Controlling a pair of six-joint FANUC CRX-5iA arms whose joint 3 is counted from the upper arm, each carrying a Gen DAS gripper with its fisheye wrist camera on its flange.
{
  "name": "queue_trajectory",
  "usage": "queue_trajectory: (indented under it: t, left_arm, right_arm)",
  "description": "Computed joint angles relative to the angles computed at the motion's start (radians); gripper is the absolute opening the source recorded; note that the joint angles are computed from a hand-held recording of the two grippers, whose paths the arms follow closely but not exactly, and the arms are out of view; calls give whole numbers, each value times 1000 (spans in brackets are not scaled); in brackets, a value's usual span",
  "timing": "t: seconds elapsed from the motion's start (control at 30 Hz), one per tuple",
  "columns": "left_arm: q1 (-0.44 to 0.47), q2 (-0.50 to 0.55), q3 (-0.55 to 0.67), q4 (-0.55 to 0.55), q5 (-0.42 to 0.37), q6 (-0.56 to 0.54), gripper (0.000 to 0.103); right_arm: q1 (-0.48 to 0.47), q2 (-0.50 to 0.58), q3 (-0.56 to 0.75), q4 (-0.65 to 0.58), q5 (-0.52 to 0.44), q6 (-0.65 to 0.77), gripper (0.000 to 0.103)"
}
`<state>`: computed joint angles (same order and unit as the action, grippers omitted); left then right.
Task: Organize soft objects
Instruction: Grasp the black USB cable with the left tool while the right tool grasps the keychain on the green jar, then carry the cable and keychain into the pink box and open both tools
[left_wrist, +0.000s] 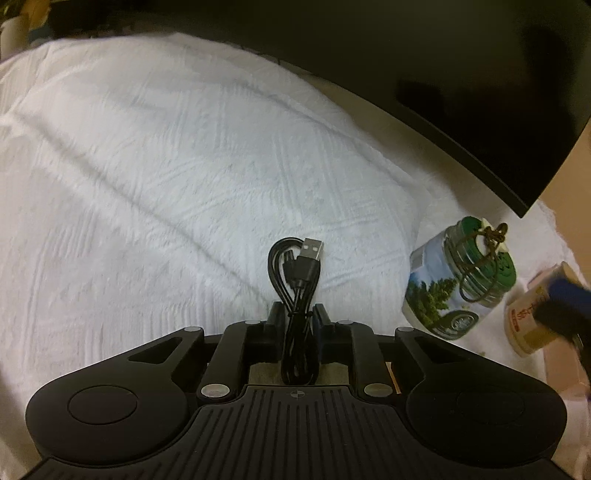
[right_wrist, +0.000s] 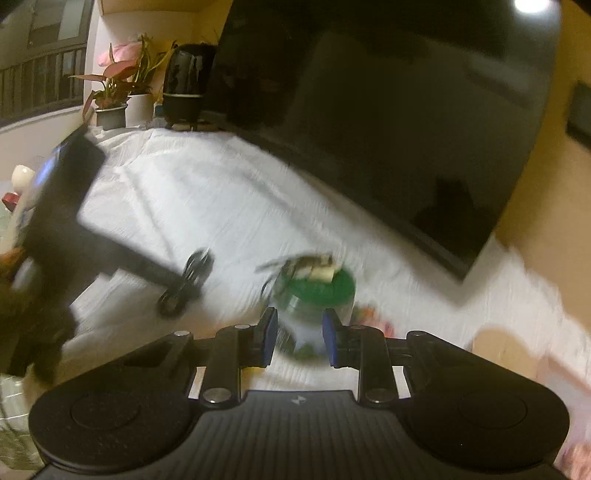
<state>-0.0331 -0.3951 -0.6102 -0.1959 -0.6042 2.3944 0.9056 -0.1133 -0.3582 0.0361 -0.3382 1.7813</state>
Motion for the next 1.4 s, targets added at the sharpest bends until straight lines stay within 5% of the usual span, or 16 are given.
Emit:
queue_trajectory:
  t: [0.13, 0.27, 0.53, 0.6, 1.03, 1.4]
  left_arm:
    - [1, -26, -22, 22, -1, -7, 19]
    - [2, -51, -38, 37, -10, -19, 18]
    - [20, -85, -71, 66, -2, -28, 18]
    - [16, -85, -70, 64, -4, -24, 18]
    - [-53, -65, 36, -32, -58, 18, 18]
    - [-219, 34, 243, -189, -110, 94, 18]
  right_arm:
    - [-10, 75, 97, -75, -25, 61, 27]
    - [-24, 142, 177, -140, -43, 115, 43]
    - [-54, 192, 256, -273, -97, 244, 43]
    - [-67, 192, 276, -328, -133, 277, 36]
    - [-81, 115, 268, -396, -150, 343, 29]
    - [-135, -25, 197, -345, -89, 297, 29]
